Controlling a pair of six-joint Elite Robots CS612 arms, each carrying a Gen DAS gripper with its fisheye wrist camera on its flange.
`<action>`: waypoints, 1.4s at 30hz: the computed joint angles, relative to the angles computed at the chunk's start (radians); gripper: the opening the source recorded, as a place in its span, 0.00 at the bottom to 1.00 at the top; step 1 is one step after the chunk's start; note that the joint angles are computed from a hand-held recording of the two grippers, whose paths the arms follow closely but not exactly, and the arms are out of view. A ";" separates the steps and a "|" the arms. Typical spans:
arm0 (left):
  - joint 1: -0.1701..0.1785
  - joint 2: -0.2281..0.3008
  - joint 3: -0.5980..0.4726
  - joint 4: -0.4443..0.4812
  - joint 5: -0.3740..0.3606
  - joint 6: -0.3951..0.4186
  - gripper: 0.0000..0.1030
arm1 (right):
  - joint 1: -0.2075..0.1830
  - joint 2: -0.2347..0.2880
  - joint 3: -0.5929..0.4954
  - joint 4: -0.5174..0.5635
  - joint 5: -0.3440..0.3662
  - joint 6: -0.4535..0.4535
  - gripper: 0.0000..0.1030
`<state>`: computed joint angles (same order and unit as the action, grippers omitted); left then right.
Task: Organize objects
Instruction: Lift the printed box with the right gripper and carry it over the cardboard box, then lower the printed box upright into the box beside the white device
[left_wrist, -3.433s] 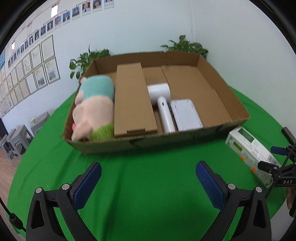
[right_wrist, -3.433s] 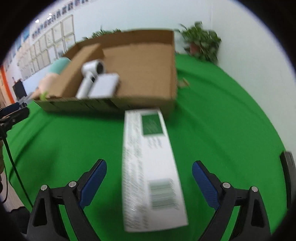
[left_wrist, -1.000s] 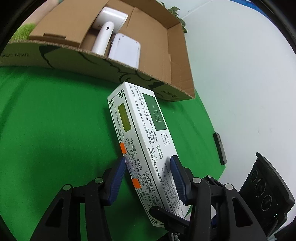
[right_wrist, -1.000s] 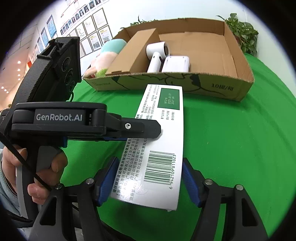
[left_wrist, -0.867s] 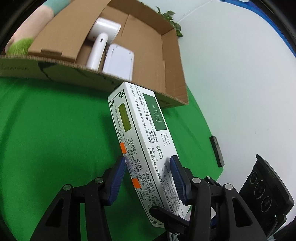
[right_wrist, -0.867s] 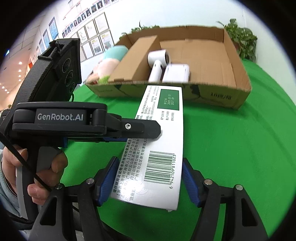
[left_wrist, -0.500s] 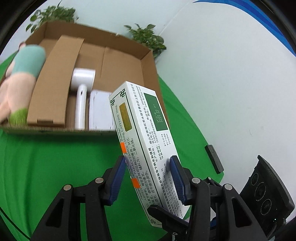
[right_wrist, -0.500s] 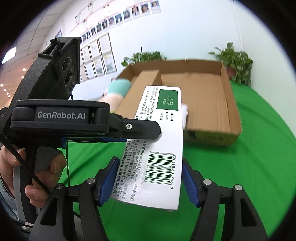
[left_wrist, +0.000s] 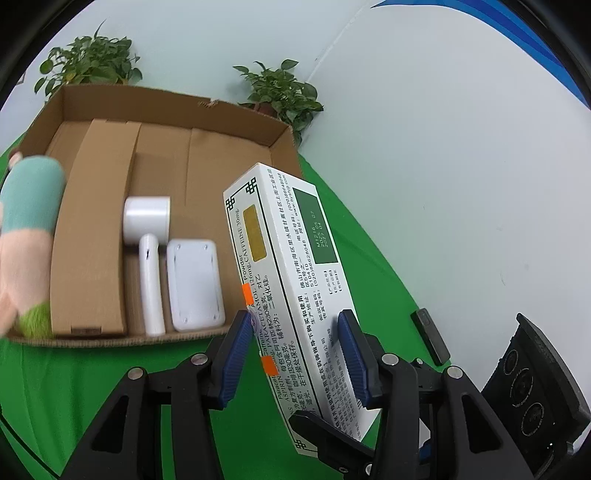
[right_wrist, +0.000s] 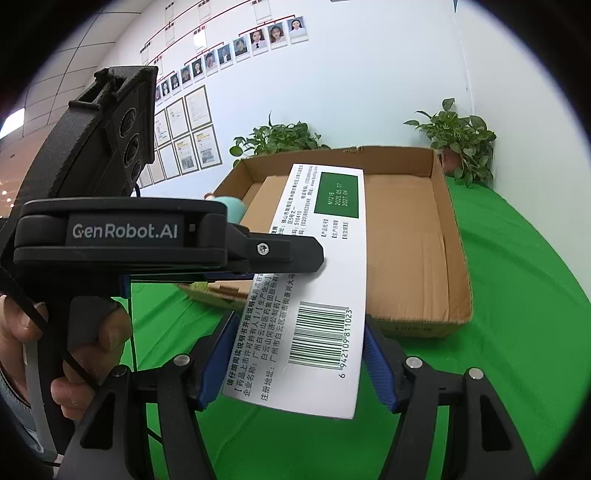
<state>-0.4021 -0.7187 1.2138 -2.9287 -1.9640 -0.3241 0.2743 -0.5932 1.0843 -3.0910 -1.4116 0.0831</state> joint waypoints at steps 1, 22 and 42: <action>0.000 0.001 -0.009 0.009 -0.001 0.005 0.44 | -0.001 0.004 -0.011 0.002 -0.003 0.000 0.63; 0.031 0.203 -0.444 0.325 -0.070 0.042 0.44 | -0.026 0.114 -0.276 0.197 -0.020 0.012 0.63; 0.034 0.464 -0.865 0.685 -0.078 0.063 0.44 | -0.049 0.199 -0.390 0.401 0.033 0.067 0.62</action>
<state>-0.3681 -0.2542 0.3492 -2.2439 -2.0424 -0.2606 0.2256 -0.3946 0.6942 -2.6904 -1.3786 0.1503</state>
